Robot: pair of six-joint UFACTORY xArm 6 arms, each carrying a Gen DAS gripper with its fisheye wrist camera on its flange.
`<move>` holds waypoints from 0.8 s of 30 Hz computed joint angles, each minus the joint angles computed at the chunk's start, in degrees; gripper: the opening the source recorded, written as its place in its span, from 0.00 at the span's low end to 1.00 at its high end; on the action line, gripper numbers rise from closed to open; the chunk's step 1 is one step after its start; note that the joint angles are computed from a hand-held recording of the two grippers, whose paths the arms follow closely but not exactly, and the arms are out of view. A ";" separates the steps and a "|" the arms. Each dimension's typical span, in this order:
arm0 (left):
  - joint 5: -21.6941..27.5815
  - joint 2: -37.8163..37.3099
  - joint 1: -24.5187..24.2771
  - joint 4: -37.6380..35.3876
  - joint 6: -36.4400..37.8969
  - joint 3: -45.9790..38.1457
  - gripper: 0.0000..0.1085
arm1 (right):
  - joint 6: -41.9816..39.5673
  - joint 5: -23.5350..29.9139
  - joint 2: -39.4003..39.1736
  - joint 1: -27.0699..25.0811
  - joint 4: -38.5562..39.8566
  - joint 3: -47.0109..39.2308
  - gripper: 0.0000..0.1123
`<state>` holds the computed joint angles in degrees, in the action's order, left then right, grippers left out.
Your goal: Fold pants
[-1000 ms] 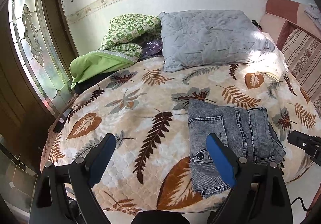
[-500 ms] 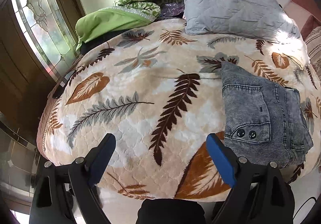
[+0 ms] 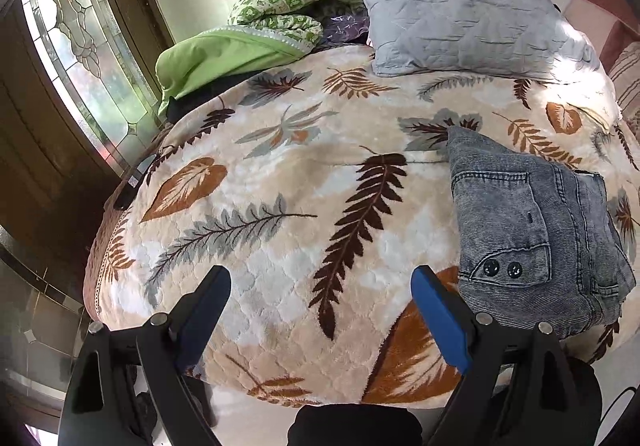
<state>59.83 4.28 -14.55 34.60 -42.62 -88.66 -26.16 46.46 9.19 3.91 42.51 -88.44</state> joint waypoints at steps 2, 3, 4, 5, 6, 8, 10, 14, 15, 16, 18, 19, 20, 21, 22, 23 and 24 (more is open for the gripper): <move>-0.46 -0.67 -0.14 0.33 -0.23 0.31 0.85 | -1.90 -0.63 -1.00 0.34 1.95 0.63 0.60; -0.84 -1.16 -0.22 0.56 -0.43 0.57 0.85 | -3.51 -1.62 -1.85 0.54 3.53 1.42 0.60; -1.07 -1.50 -0.35 0.90 -0.75 0.71 0.85 | -5.09 -3.27 -2.86 0.89 4.83 2.43 0.60; -1.27 -1.92 -0.48 1.37 -1.06 0.86 0.85 | -7.18 -5.61 -4.23 1.37 6.22 3.84 0.60; -1.38 -2.34 -0.65 1.90 -1.36 0.97 0.85 | -10.05 -8.37 -5.82 1.89 8.36 5.48 0.60; -1.64 -3.14 -0.94 2.66 -1.72 1.14 0.85 | -18.02 -13.36 -8.94 2.53 15.60 8.20 0.62; -2.11 -4.04 -1.27 3.30 -2.16 1.38 0.85 | -26.29 -17.47 -11.63 3.04 23.88 9.97 0.71; -3.45 -5.96 -2.10 5.18 -3.46 1.96 0.85 | -43.90 -23.18 -16.32 3.64 42.54 12.09 0.92; -3.60 -6.34 -2.41 5.79 -3.75 1.99 0.85 | -45.98 -22.09 -16.93 3.06 45.18 12.10 0.92; -3.80 -6.71 -2.70 6.42 -3.91 1.96 0.85 | -45.67 -20.06 -17.29 2.32 45.44 12.11 0.92; -4.17 -7.48 -3.31 7.58 -4.32 2.06 0.85 | -38.23 -16.79 -16.63 1.05 40.10 10.99 0.92; -4.23 -7.86 -3.67 8.29 -4.58 2.09 0.85 | -34.93 -15.75 -16.50 0.55 37.79 11.06 0.92; -4.28 -8.16 -3.98 8.94 -4.82 2.15 0.85 | -31.66 -14.00 -15.77 -0.23 35.90 10.42 0.92; -4.24 -8.43 -4.27 9.54 -4.91 2.11 0.85 | -29.47 -12.09 -15.10 -1.15 35.16 9.98 0.92; -4.15 -8.72 -4.57 10.09 -5.02 2.06 0.85 | -27.17 -10.41 -14.33 -1.94 34.45 9.41 0.92; -4.20 -9.02 -4.73 10.41 -5.06 2.06 0.85 | -25.54 -9.21 -13.79 -2.55 34.18 9.07 0.92; -4.22 -9.38 -4.91 10.72 -5.23 2.14 0.85 | -24.86 -8.98 -13.33 -2.91 34.05 8.85 0.92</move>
